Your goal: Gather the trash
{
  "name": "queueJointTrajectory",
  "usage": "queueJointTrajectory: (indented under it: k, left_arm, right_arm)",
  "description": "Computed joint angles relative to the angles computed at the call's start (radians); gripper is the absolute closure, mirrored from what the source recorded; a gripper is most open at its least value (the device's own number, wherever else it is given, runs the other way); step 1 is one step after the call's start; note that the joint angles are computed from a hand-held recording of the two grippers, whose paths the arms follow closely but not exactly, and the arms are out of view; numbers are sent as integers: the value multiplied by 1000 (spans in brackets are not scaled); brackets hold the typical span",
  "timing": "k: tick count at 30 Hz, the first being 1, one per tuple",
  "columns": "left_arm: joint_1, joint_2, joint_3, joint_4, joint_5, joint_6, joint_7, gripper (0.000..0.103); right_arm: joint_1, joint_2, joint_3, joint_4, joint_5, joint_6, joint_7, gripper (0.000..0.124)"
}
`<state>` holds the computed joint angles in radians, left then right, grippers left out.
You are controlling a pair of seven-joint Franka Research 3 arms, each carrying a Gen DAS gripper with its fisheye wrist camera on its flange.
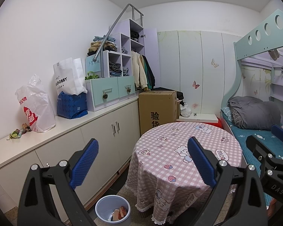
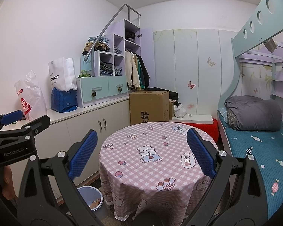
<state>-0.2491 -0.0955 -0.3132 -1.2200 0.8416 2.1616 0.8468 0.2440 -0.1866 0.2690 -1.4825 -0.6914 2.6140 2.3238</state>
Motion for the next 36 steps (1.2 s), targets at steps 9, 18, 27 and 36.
queueJointTrajectory:
  k: [9,18,27,36]
  left_arm:
    - [0,0,0,1,-1,0,2,10]
    - [5,-6,1,-7,-7,3,6,10]
    - [12,-22,6,-29,-21,13,11,10]
    - [25,-28,1,-36,-30,19,15,10]
  right_arm:
    - [-1,-2,3,-5,-6,-1,6,30]
    - [2,-1,2,-5,-6,-2,5,30]
    - [-3,-17,2,-34,1,12,4,30]
    - [-14,-17,8,-34,15,15,-8,30]
